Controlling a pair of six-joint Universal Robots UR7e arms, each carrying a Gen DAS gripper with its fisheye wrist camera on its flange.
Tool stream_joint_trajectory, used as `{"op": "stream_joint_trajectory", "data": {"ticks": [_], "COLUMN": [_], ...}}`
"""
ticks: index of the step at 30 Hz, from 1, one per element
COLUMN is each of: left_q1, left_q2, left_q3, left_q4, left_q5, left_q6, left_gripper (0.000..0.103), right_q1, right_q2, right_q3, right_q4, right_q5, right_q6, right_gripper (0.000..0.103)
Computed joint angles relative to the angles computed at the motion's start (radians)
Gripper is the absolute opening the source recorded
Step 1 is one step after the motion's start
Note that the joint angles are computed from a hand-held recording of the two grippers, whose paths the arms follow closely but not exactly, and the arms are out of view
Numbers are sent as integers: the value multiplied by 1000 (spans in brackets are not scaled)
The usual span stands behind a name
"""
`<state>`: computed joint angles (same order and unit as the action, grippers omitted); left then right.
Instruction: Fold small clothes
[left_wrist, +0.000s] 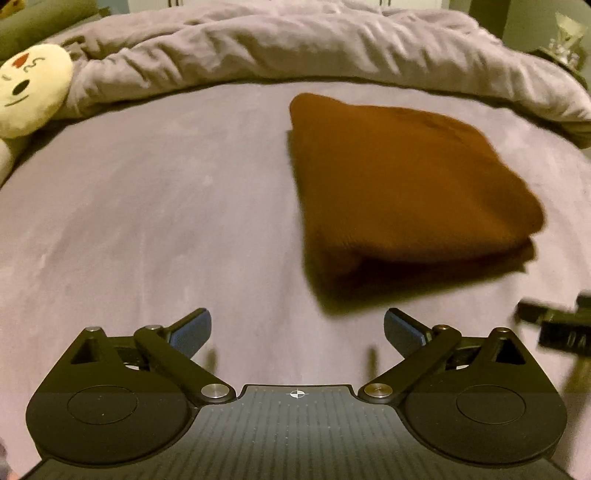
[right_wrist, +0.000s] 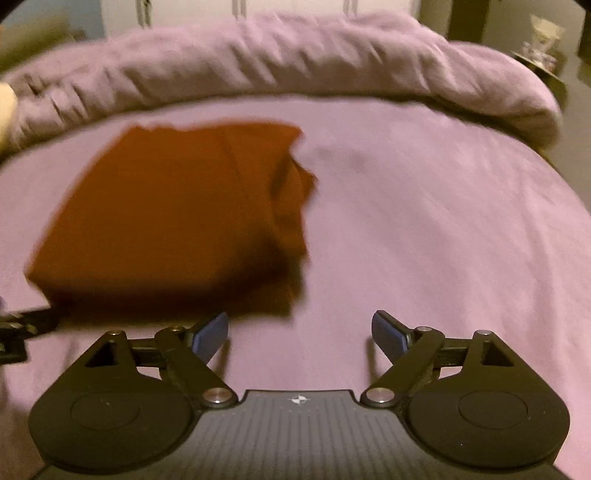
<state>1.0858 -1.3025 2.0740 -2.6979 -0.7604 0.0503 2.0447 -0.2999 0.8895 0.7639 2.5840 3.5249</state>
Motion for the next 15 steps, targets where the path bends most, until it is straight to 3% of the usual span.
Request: {"op": "stream_joint_trajectory", "data": {"ticks": [3, 7, 15], "left_q1": [-13, -40, -73], "left_q2": [-55, -77, -94], "left_q3": [22, 35, 20], "left_q4": [72, 98, 153], "left_q5": [-31, 0, 31], "left_q6": [-65, -68, -110], "left_gripper": [102, 102, 103], "right_q1": [20, 51, 101], "right_q2": [-45, -35, -36], "right_q3": [91, 98, 54], "right_q4": [12, 100, 108], "right_q5": [-65, -78, -80], "right_q6": [106, 202, 155], "right_gripper": [99, 99, 99]}}
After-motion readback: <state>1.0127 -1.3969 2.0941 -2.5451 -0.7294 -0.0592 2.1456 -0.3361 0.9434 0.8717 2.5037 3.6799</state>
